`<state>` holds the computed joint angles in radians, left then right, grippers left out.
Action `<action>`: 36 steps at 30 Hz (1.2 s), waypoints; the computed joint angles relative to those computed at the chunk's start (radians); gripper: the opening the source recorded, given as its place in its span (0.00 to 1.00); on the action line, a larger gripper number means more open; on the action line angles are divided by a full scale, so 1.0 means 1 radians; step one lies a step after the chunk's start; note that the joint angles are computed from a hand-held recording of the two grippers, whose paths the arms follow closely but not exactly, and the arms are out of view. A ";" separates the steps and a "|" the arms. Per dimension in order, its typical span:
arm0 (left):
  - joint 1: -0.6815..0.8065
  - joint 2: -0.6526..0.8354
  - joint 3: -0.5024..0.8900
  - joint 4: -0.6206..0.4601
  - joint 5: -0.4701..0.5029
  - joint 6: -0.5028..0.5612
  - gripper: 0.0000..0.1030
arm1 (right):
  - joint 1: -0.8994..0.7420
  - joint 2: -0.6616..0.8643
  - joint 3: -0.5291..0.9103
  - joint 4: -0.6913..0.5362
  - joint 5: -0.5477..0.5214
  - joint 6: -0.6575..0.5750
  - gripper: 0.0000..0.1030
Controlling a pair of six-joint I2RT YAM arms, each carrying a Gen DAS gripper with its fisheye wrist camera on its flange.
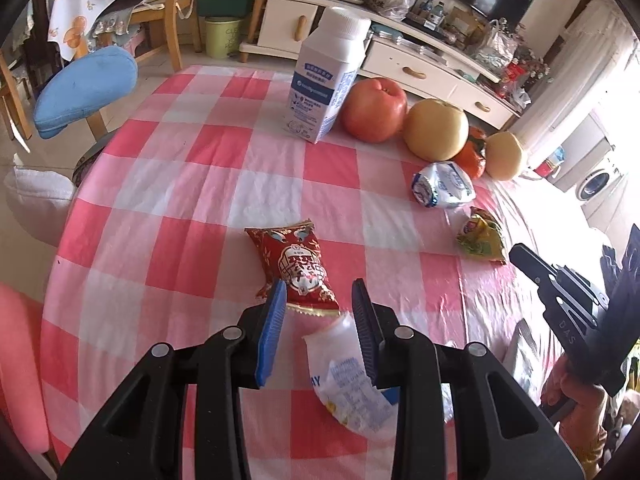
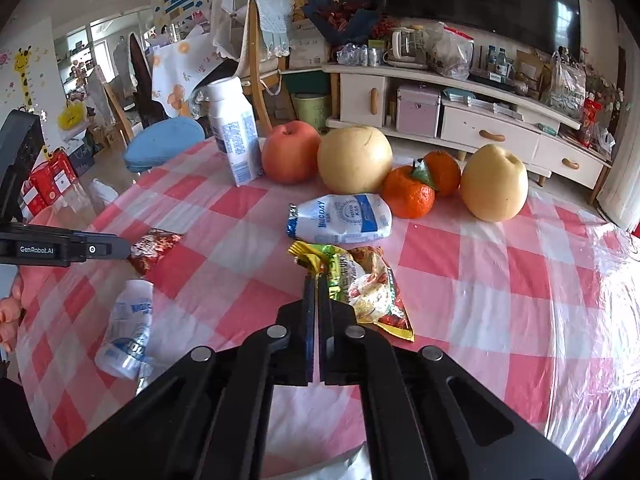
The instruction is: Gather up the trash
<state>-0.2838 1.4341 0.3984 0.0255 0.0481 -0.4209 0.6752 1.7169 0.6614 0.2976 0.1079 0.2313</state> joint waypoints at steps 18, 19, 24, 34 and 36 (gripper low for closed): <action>0.026 -0.288 -0.096 -0.114 0.077 0.044 0.35 | 0.101 -0.222 -0.108 -0.040 0.063 0.088 0.02; 0.016 -0.286 -0.094 -0.118 0.058 0.048 0.35 | 0.103 -0.213 -0.104 -0.043 0.070 0.092 0.02; -0.047 -0.179 -0.054 -0.087 -0.062 0.080 0.55 | 0.066 -0.132 -0.076 -0.047 0.068 0.114 0.56; -0.110 0.200 0.104 0.013 -0.255 0.172 0.69 | -0.093 0.130 0.109 -0.075 -0.112 0.157 0.80; -0.102 0.264 0.129 0.027 -0.260 0.173 0.69 | -0.110 0.160 0.145 -0.085 -0.137 0.162 0.81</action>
